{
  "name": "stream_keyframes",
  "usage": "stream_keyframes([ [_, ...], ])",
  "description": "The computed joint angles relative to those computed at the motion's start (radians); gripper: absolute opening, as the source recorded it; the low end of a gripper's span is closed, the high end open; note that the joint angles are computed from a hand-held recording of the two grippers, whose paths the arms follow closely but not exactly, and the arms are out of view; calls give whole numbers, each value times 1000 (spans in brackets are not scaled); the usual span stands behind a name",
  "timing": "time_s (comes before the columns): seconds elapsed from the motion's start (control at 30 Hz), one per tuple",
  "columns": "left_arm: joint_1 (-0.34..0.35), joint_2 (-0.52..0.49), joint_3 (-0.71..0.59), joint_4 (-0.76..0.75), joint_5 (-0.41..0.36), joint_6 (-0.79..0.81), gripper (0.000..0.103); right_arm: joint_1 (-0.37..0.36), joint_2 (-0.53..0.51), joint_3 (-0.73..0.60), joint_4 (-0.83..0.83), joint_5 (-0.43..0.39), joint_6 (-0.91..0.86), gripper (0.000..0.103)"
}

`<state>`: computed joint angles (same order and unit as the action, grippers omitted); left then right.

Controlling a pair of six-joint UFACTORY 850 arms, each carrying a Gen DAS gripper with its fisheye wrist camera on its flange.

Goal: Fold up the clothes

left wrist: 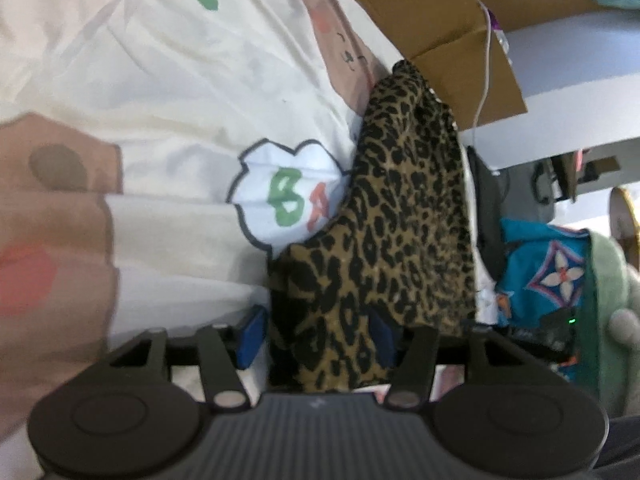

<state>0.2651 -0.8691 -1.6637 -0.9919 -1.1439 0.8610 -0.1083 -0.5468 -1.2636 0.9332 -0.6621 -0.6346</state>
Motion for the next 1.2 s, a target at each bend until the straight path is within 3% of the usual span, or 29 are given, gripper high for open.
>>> stream_keyframes([
  [0.1, -1, -25, -32, 14, -100, -15, 59, -17, 9, 4, 57, -46, -69, 31],
  [0.17, 0, -28, -39, 25, -128, -6, 59, -32, 14, 8, 98, -81, -102, 31],
  [0.67, -4, -84, -98, -71, -86, -4, 55, -48, -50, -21, 148, -88, -81, 32],
  [1.0, 8, -114, -106, -34, -212, -32, 46, -55, -54, -6, 165, -142, -118, 32],
  [1.2, -4, -104, -102, -25, -177, -38, 38, -50, -63, -11, 234, -118, -113, 32],
])
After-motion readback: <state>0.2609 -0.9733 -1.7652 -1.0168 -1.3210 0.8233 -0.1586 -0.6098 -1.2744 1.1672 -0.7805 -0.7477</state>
